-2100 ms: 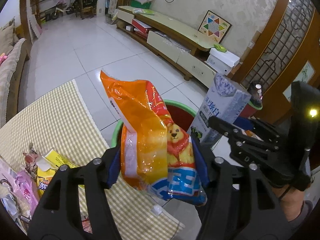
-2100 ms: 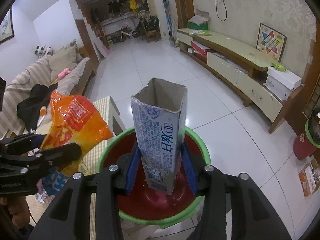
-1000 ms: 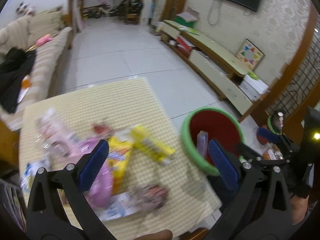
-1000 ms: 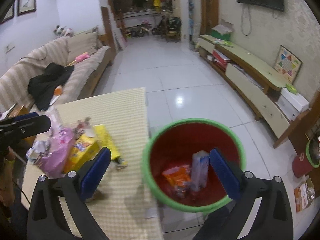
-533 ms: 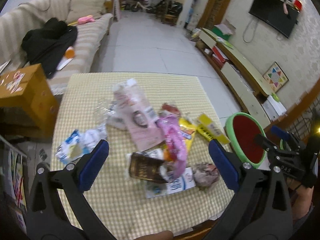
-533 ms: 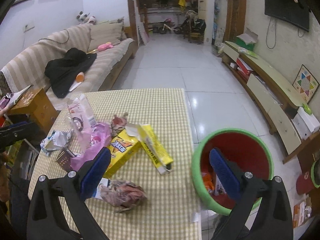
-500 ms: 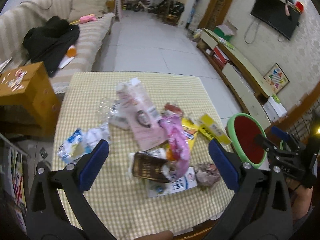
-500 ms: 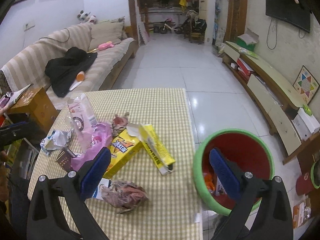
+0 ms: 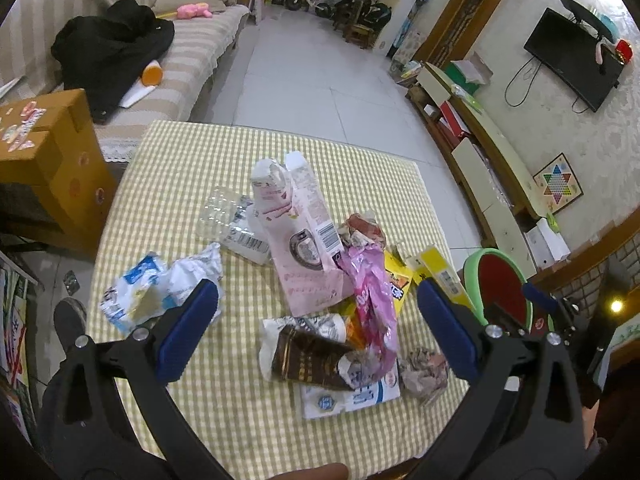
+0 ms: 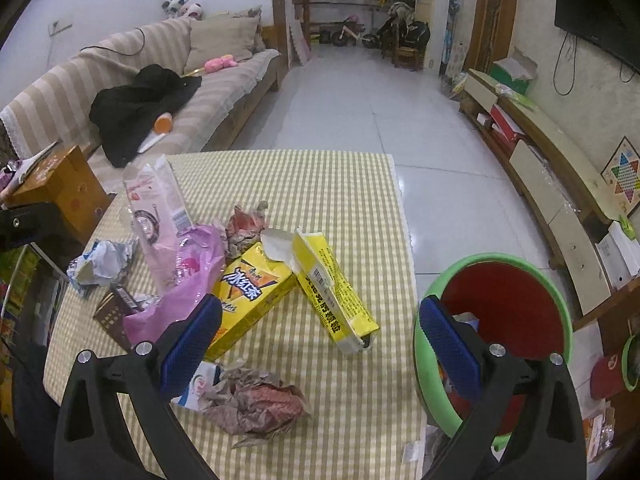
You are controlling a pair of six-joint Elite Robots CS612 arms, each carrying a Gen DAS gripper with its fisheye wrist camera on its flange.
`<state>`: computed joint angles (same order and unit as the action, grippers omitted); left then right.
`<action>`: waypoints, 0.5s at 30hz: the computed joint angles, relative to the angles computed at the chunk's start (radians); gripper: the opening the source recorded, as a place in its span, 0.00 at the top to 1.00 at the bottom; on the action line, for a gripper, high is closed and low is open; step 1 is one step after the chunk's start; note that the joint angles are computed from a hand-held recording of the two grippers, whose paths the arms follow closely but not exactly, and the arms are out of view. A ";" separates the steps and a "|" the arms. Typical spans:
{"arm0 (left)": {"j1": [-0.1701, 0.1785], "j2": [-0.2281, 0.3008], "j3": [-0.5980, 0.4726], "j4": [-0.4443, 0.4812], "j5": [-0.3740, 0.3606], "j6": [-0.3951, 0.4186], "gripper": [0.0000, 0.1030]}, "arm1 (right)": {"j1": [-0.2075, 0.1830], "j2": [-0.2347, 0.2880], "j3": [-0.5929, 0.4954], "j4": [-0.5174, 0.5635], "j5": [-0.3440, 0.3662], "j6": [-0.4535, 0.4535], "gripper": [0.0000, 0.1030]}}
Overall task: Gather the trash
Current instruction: 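Move both tools back over the table toward the remaining trash, then grasp the pink milk carton with the left tool while the right tool grasps the yellow box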
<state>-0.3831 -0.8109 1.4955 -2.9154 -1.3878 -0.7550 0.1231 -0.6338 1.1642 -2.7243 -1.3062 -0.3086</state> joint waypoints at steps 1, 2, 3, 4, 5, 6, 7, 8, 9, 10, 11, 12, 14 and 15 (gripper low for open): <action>0.003 0.009 -0.013 0.009 -0.006 -0.003 0.05 | 0.001 0.008 -0.014 0.013 -0.001 -0.001 0.07; 0.006 0.018 -0.025 0.017 -0.010 -0.008 0.05 | 0.001 0.015 -0.025 0.022 -0.003 -0.003 0.07; 0.008 0.024 -0.033 0.023 -0.012 -0.012 0.05 | 0.002 0.022 -0.035 0.030 -0.004 -0.004 0.07; 0.011 0.033 -0.045 0.030 -0.016 -0.018 0.05 | 0.003 0.031 -0.048 0.040 -0.007 -0.006 0.08; 0.013 0.040 -0.056 0.037 -0.019 -0.022 0.05 | 0.004 0.041 -0.064 0.054 -0.010 -0.009 0.08; 0.016 0.048 -0.066 0.043 -0.022 -0.027 0.05 | 0.005 0.052 -0.080 0.071 -0.013 -0.012 0.08; 0.019 0.056 -0.077 0.053 -0.026 -0.033 0.05 | 0.005 0.058 -0.092 0.084 -0.014 -0.014 0.08; 0.022 0.064 -0.088 0.061 -0.031 -0.041 0.05 | 0.006 0.069 -0.109 0.101 -0.017 -0.017 0.08; 0.024 0.068 -0.094 0.066 -0.035 -0.046 0.05 | 0.008 0.079 -0.125 0.114 -0.020 -0.022 0.09; 0.027 0.076 -0.105 0.075 -0.038 -0.053 0.05 | 0.008 0.085 -0.133 0.120 -0.023 -0.026 0.09; 0.030 0.083 -0.114 0.085 -0.040 -0.059 0.05 | 0.010 0.095 -0.148 0.132 -0.028 -0.034 0.10; 0.031 0.088 -0.120 0.092 -0.041 -0.065 0.05 | 0.011 0.105 -0.163 0.148 -0.031 -0.041 0.11; 0.036 0.101 -0.138 0.113 -0.045 -0.082 0.05 | 0.011 0.124 -0.196 0.184 -0.030 -0.050 0.14; 0.038 0.106 -0.145 0.119 -0.048 -0.089 0.05 | 0.010 0.130 -0.205 0.194 -0.029 -0.053 0.15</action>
<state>-0.3451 -0.7049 1.3504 -2.7965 -1.4360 -0.8444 0.1334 -0.5035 0.9590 -2.5299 -1.3356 -0.3615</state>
